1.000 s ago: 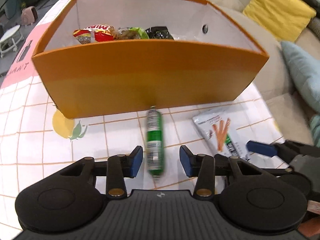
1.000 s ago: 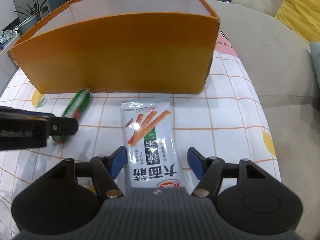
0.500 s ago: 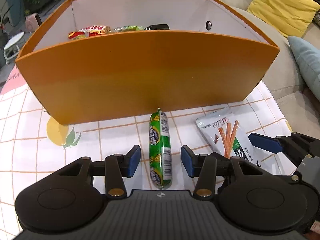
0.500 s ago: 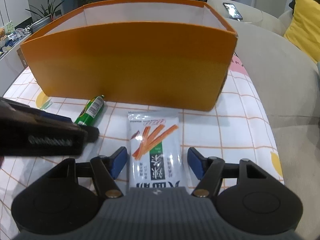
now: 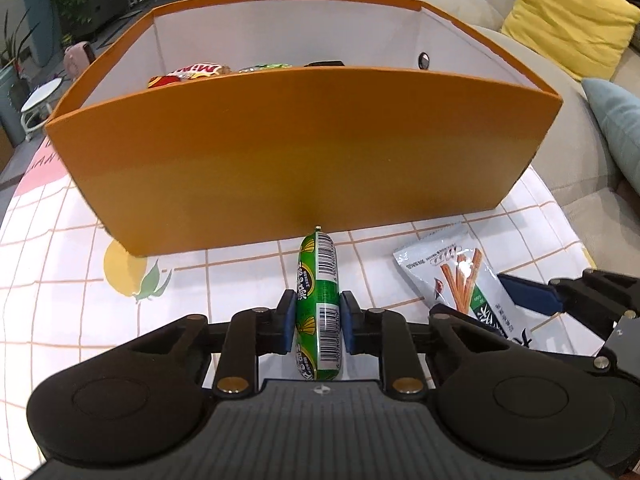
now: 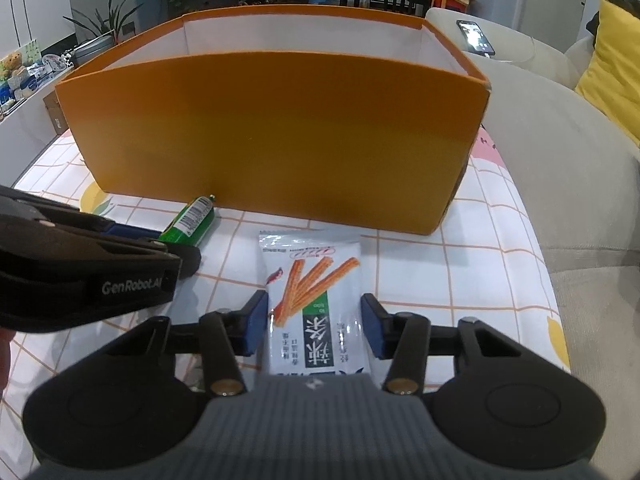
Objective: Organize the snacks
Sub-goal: 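Carry both items into the orange box and open both grippers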
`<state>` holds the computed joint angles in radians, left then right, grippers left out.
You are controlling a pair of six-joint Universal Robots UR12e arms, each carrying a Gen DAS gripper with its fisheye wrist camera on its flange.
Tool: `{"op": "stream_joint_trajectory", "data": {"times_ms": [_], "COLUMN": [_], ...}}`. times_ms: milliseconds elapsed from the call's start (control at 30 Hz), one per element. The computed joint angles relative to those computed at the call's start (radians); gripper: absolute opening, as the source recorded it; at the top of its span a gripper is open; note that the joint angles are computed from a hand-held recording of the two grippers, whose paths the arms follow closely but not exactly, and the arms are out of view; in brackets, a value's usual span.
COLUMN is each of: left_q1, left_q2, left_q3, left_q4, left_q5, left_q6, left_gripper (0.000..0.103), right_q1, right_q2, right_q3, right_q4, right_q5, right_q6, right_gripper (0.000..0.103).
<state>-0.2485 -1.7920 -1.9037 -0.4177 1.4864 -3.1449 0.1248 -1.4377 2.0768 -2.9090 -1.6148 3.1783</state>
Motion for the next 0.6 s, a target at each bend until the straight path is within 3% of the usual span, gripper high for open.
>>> {"op": "stream_joint_trajectory", "data": {"times_ms": [400, 600], "left_q1": [0.002, 0.001], "left_q2": [0.072, 0.12], "left_q3": [-0.023, -0.037], "left_q4": [-0.003, 0.024], "left_q5": [0.002, 0.008], "left_q6": [-0.016, -0.023], "left_gripper": [0.024, 0.024], "right_q1": [-0.017, -0.023], "right_q2": [-0.077, -0.135], "right_q3": [0.008, 0.025], "right_q4": [0.059, 0.041], "right_q5": [0.064, 0.07], "right_q6": [0.032, 0.045], "right_gripper": [0.045, 0.045]}}
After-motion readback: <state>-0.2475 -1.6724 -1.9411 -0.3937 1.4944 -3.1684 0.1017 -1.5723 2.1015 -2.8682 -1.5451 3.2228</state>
